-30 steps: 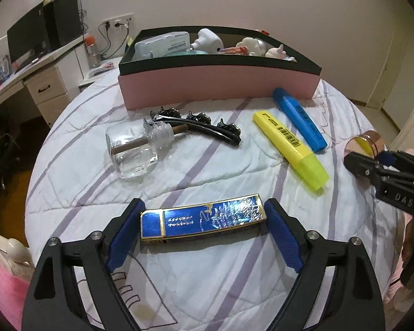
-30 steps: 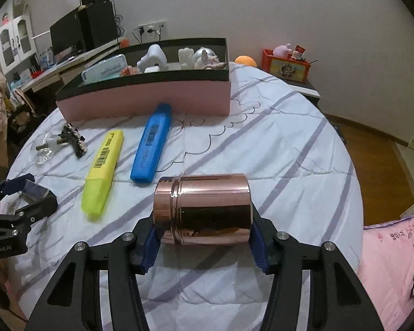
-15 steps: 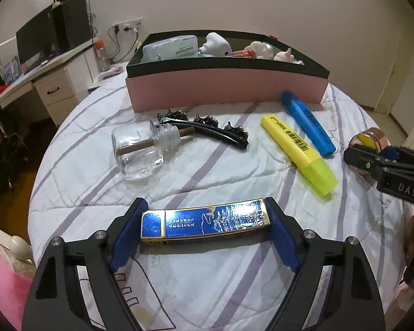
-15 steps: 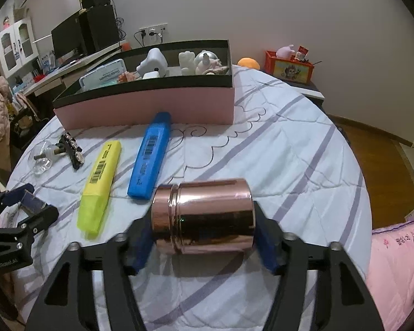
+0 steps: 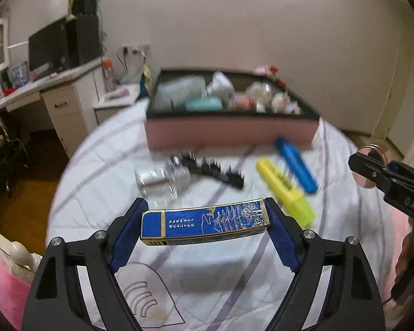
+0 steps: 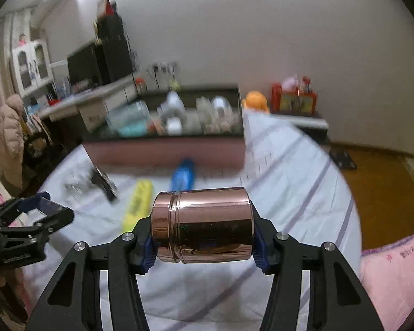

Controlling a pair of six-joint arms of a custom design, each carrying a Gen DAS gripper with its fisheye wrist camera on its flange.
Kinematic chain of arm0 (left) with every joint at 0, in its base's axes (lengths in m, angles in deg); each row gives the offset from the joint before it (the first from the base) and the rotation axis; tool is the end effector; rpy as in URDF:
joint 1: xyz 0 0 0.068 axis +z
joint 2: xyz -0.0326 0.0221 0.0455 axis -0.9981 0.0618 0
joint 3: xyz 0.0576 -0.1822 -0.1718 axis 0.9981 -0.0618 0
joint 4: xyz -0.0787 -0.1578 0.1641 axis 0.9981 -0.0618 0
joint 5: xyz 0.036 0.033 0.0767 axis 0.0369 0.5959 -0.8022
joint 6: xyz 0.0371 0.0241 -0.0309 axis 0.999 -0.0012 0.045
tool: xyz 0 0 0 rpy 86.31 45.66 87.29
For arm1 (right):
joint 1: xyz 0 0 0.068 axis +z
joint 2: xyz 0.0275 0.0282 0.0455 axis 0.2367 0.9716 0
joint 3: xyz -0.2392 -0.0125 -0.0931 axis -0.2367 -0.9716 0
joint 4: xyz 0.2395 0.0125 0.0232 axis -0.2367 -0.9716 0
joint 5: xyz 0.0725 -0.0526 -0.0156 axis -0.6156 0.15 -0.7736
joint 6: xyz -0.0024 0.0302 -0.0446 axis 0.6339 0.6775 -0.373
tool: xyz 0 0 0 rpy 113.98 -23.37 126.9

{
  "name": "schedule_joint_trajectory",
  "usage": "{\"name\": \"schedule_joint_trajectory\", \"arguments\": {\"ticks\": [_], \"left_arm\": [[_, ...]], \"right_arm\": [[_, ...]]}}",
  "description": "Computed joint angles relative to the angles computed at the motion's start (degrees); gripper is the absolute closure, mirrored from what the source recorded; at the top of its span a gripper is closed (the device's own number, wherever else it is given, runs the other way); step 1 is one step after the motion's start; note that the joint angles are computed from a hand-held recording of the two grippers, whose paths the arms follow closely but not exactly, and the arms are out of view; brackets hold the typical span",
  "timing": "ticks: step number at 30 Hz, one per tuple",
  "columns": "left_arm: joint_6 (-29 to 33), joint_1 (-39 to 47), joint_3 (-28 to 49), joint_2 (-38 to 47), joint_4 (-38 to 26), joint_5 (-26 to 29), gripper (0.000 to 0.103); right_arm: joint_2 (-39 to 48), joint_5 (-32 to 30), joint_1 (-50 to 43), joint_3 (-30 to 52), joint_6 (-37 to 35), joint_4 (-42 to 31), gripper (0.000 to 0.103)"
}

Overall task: Organize rigid objects
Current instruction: 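Lift the harmonica case and copper cylinder over the pink box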

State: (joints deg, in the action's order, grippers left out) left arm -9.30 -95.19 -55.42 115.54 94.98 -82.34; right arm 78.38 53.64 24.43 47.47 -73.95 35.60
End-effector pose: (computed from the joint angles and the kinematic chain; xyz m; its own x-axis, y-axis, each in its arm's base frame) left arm 0.2100 -0.0343 0.1425 -0.6316 0.0688 -0.7722 0.1785 0.9822 -0.0584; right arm 0.1786 0.0341 0.1591 -0.5791 0.0293 -0.8148 -0.1123 0.9870 0.1153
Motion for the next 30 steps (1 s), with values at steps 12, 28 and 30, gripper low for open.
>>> {"name": "schedule_joint_trajectory", "arguments": {"ticks": [12,28,30], "left_arm": [[-1.33,-7.63,2.93,-32.91,-17.65,-9.3,0.018],[-1.07,-14.53,10.58,-48.5,-32.23,-17.63,0.018],[-0.84,-16.11,11.14,-49.73,-32.94,-19.75,0.018]], "right_arm": [[-20.48,22.48,25.05,7.63,2.94,-14.68,0.047],[-26.0,52.04,53.37,15.75,5.82,-24.2,0.047],[-25.71,54.87,56.04,16.46,5.85,-24.52,0.047]]}}
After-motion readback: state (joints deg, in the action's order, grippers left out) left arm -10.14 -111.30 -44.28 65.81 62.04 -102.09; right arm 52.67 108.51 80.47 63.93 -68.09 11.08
